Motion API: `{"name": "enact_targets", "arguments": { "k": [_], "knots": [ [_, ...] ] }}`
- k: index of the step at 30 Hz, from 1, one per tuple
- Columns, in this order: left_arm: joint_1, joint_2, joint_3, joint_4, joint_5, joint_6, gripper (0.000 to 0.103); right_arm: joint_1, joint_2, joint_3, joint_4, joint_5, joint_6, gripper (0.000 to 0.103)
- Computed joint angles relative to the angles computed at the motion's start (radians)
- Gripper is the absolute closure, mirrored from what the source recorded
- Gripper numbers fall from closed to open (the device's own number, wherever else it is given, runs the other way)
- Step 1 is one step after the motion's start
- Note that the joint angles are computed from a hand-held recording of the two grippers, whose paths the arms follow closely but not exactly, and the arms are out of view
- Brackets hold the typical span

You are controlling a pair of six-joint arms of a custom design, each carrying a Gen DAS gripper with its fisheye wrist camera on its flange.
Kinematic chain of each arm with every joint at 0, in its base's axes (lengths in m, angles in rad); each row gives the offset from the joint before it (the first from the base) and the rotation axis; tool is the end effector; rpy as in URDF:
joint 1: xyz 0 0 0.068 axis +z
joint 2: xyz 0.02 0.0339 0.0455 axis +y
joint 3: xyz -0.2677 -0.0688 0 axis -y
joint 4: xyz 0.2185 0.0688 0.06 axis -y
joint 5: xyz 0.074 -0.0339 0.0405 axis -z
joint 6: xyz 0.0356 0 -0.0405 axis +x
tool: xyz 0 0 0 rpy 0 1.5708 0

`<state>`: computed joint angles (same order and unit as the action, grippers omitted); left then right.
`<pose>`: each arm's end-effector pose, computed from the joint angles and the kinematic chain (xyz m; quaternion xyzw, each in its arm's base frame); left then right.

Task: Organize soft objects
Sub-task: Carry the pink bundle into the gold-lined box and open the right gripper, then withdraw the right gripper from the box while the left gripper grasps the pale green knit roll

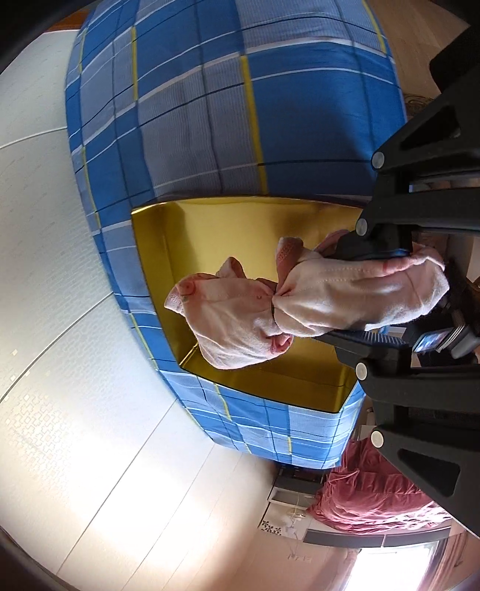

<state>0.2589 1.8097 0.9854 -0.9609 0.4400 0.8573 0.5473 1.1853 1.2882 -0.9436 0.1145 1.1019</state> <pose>0.2486 0.0502 0.1502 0.2637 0.9341 -0.2393 0.0263 0.1759 0.1024 0.3622 0.2749 0.8914 0.2254 0.2812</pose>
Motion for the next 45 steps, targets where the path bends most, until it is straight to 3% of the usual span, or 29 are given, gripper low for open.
{"name": "enact_targets", "arguments": {
  "k": [7, 14, 24, 30, 38, 45],
  "knots": [
    [-0.187, -0.069, -0.161, 0.175, -0.013, -0.094, 0.019, -0.100, 0.071, -0.007, 0.055, -0.061, -0.019, 0.074],
    [-0.373, -0.108, -0.277, 0.365, -0.068, -0.153, 0.019, -0.165, 0.170, -0.001, 0.126, -0.051, 0.024, 0.074],
    [-0.466, -0.023, -0.273, 0.472, -0.082, -0.245, 0.019, -0.168, 0.357, 0.161, -0.012, 0.146, 0.156, 0.072],
    [-0.478, 0.064, -0.251, 0.514, -0.099, -0.272, 0.020, -0.186, 0.459, 0.279, -0.135, 0.184, 0.118, 0.067],
    [-0.458, 0.157, -0.175, 0.461, -0.066, -0.306, 0.023, -0.173, 0.266, 0.149, -0.073, 0.261, 0.058, 0.062],
    [-0.481, 0.214, -0.133, 0.456, -0.078, -0.335, 0.026, -0.027, 0.039, -0.015, -0.065, 0.389, 0.044, 0.062]
  ]
}}
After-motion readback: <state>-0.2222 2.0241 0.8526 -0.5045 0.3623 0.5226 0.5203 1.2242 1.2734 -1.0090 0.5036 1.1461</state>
